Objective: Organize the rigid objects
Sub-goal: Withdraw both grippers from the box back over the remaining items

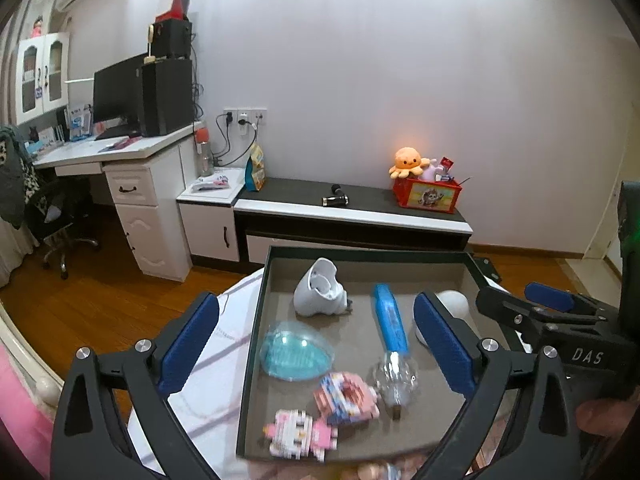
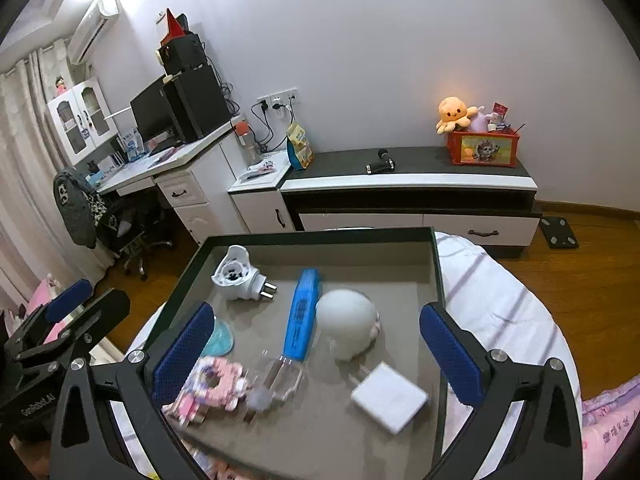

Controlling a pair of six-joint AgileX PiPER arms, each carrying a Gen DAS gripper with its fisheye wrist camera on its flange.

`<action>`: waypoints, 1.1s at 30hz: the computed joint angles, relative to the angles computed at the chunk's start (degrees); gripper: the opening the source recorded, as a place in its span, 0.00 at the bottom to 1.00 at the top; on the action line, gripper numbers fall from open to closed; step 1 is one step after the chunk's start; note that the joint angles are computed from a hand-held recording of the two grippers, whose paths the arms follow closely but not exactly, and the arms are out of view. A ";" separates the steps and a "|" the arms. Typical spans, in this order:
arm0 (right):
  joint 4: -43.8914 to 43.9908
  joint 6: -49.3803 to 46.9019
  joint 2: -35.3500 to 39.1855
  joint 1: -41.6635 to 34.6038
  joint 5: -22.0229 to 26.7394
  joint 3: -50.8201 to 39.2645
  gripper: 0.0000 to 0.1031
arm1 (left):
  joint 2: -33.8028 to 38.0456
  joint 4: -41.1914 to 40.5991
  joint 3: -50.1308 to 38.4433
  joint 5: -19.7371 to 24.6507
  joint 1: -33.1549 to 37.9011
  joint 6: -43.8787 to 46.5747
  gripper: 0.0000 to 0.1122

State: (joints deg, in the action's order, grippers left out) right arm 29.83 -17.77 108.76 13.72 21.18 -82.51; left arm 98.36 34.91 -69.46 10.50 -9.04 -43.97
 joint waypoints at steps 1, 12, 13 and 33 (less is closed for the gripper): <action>0.55 -0.59 -1.38 0.11 -0.58 1.77 1.00 | -1.08 2.04 1.25 -0.02 -0.24 -2.21 0.89; 1.35 -1.06 -15.76 2.09 -6.53 18.81 1.00 | -13.03 20.91 12.91 3.21 -4.43 -21.90 0.91; 0.79 -0.39 -16.94 2.33 -6.98 20.08 1.00 | -13.96 20.98 13.70 3.46 -4.67 -22.02 0.91; 6.72 -5.30 -31.96 4.40 -10.79 41.10 1.00 | -31.07 21.53 32.77 8.04 -7.53 -28.50 0.91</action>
